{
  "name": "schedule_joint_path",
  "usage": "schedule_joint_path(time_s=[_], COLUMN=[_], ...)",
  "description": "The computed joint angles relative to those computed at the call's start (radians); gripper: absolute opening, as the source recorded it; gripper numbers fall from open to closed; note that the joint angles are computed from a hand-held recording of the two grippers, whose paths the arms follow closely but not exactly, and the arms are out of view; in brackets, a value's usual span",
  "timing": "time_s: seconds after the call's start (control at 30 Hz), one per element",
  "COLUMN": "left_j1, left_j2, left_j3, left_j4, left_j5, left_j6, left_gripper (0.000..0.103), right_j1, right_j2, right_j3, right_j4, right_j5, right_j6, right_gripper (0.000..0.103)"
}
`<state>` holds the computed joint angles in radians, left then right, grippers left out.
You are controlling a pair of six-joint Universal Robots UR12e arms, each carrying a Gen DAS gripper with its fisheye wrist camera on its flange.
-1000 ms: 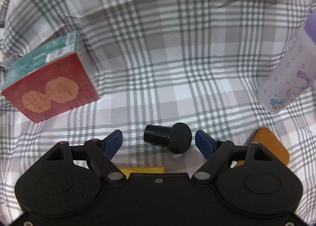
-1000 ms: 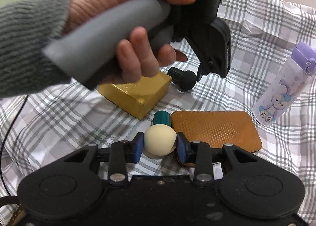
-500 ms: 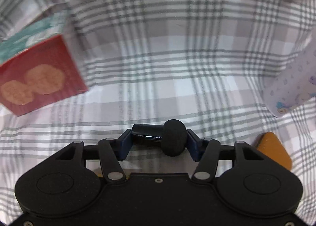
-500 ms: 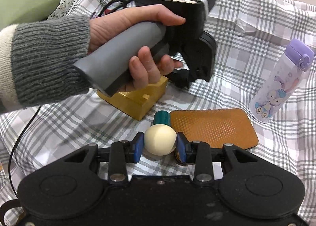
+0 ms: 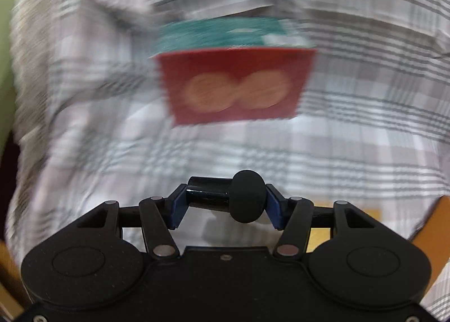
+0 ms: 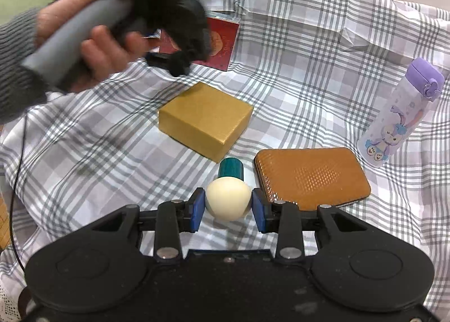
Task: Organize soft objects
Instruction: 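Carry the ball stick and black knob over the basket with both tools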
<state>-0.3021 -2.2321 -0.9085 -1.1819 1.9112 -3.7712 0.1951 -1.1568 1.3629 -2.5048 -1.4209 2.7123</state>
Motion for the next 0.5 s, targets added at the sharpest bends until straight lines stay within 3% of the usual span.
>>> schedule_joint_path(time_s=[0.2, 0.5], left_j1=[0.001, -0.053], left_j2=[0.079, 0.160], left_j3=[-0.118, -0.214], left_j4=[0.008, 0.049], left_j5=[-0.020, -0.060], left_j6=[-0.087, -0.098], left_gripper=[0.055, 0.055], right_j1=[0.000, -0.007], right_j2=[-0.037, -0.118], right_j3=[0.039, 0.131], right_j4=[-0.013, -0.055], right_j5=[-0.012, -0.030], right_j6=[0.010, 0.045], right_gripper=[0.034, 0.034])
